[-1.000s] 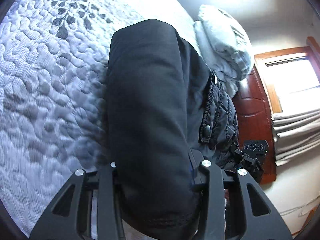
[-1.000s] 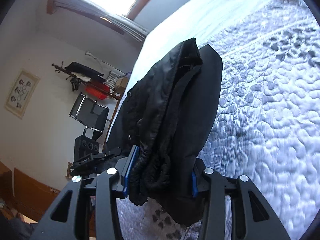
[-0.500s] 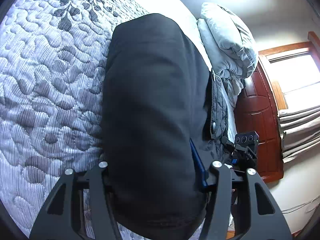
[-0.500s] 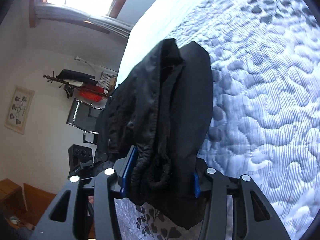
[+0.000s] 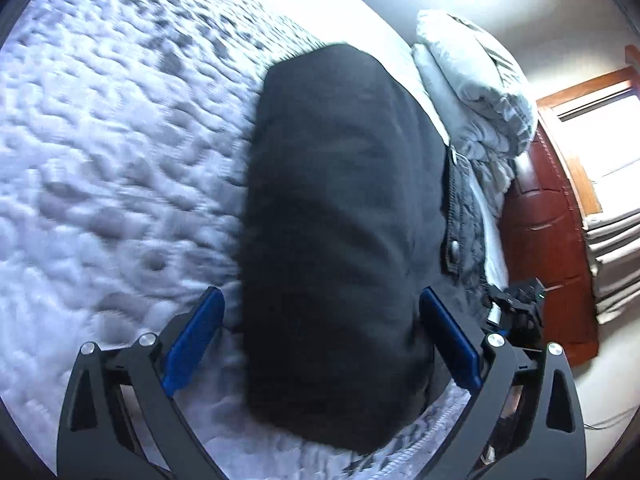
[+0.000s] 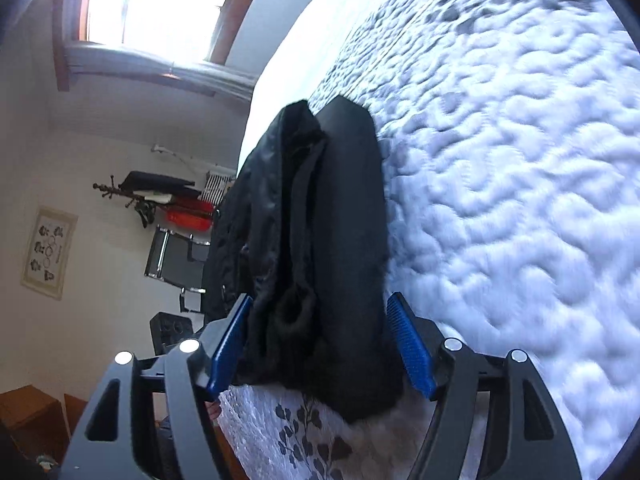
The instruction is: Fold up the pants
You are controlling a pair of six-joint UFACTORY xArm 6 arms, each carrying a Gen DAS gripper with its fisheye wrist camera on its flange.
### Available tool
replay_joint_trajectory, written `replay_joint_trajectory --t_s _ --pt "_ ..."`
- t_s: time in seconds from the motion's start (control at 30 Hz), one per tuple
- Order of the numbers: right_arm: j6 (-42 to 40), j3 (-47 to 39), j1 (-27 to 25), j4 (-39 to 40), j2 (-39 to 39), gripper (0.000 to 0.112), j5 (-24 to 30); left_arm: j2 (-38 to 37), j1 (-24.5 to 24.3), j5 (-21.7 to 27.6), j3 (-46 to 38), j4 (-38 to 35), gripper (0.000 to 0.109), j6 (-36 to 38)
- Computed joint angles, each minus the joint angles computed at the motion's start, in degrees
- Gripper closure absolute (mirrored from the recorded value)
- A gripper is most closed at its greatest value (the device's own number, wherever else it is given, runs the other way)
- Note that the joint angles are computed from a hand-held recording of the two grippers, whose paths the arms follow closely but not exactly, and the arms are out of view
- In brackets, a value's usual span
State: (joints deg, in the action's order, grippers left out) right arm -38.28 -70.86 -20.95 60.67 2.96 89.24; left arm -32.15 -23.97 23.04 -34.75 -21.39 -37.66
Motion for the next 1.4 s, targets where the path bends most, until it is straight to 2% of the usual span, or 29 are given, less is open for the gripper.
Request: replay_joint_trajectory --t_s 0.17,0.23,0.3,0.43,0.5,0.6,0.8,0.93,1.07,1.2,1.4 --pt "-1.6 5.5 -2.8 -4.6 -7.7 0.035 -3.3 -6.6 -0.7 7.7 1.0 19.3 0.009 -15.7" --pt "-1.7 8.0 -3.7 -7.6 -11.1 0.032 -5.3 -8.1 -1.8 10.9 0.4 23.6 0.009 -19.5" --pt "-2.1 10.9 -4.4 -10.1 -14.8 0.032 -7.3 -8.9 -3.3 15.1 -0.8 26.4 0.009 -21.9" --pt "-1.2 17.3 -4.8 -15.6 -23.8 0.029 -12.5 -8.9 -9.6 25.9 -4.4 33.0 0.009 -27.8" --pt "-0.4 20.3 -4.2 -19.0 -28.1 0.028 -15.3 -8.9 -12.7 28.7 -5.2 33.8 0.009 -29.4" --pt "1.3 24.5 -2.7 -23.8 -35.0 0.026 -18.5 -9.8 -17.0 30.3 -5.1 35.2 0.009 -32.6" --pt "5.9 30.4 0.4 -30.5 -47.4 0.024 -18.9 -10.0 -24.1 33.9 -6.7 38.4 0.009 -39.4" --pt "9.0 32.0 3.3 -34.1 -52.9 0.024 -18.5 -9.6 -29.0 38.0 -9.6 42.2 0.009 -44.0" --pt "11.3 30.6 4.6 -35.0 -55.6 0.024 -14.9 -9.1 -33.1 42.2 -12.8 45.0 0.009 -47.2" --pt "12.7 28.9 5.6 -35.5 -58.7 0.018 -12.5 -7.2 -37.9 49.2 -18.3 48.7 0.009 -49.8" --pt "14.5 24.8 6.2 -36.4 -61.6 0.017 -9.5 -4.3 -44.7 58.9 -26.4 53.5 0.009 -52.7"
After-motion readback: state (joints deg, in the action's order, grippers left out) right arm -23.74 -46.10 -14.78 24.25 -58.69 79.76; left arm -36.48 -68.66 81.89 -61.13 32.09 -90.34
